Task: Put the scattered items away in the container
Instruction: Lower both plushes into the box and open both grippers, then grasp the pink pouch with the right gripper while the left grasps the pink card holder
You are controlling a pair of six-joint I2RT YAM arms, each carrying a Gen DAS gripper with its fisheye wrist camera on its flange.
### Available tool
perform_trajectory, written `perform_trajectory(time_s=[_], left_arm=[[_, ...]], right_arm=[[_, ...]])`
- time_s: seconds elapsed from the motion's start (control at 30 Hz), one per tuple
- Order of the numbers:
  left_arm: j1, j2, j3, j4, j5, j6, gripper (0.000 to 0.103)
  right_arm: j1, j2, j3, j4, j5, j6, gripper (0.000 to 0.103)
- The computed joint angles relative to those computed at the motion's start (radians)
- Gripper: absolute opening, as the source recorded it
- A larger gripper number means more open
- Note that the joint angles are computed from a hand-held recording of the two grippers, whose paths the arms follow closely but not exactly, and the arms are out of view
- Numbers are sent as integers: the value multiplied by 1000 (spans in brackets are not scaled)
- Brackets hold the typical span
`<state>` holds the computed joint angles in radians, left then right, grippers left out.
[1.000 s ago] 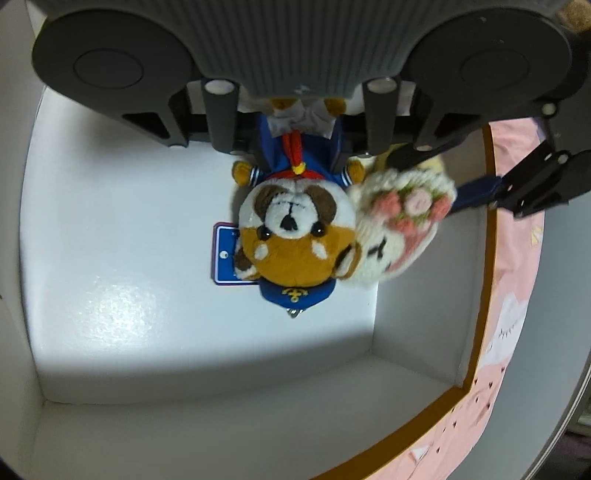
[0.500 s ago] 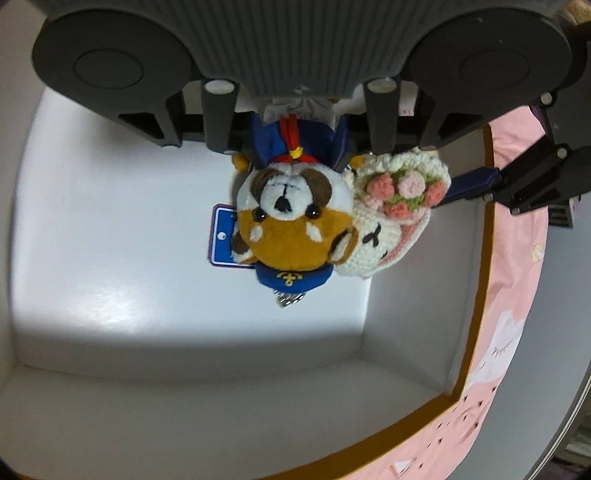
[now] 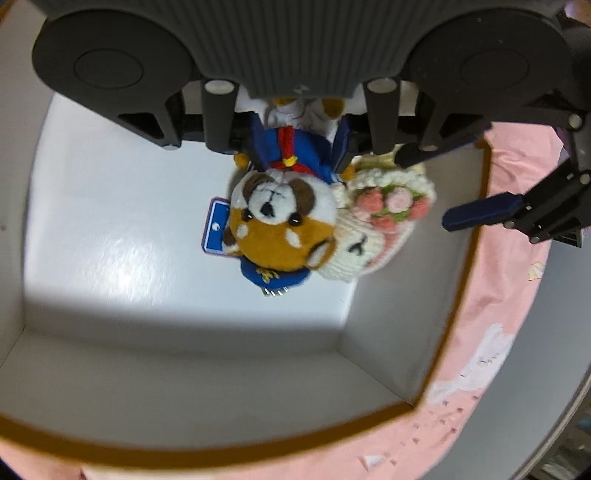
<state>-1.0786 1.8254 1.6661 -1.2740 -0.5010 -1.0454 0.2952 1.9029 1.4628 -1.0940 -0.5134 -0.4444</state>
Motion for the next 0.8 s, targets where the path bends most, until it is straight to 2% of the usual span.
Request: perform_trajectory(time_s=[0.23,0.4,0.57,0.7,0.8], left_arm=[[-154,-58,21,-36,-120,-164,64],[-234,-49,-13,20,-160,-281,64],[-306,-55,-38,56,-176,-399,64],[-339,-34,-51,121,-164,-437,64],[-348,-15,-74,236,-129,-419,56]], right_arm=[[-70,-279,-235,143,-115,-116,43],[-193,-460,-369,123,-199,-273,43],[-396,-596,-470,62,-260,-453,43],[-561,-674,-541,-1,-273,-626,42],[-678,-726,-596,-33,-241,-778,42]])
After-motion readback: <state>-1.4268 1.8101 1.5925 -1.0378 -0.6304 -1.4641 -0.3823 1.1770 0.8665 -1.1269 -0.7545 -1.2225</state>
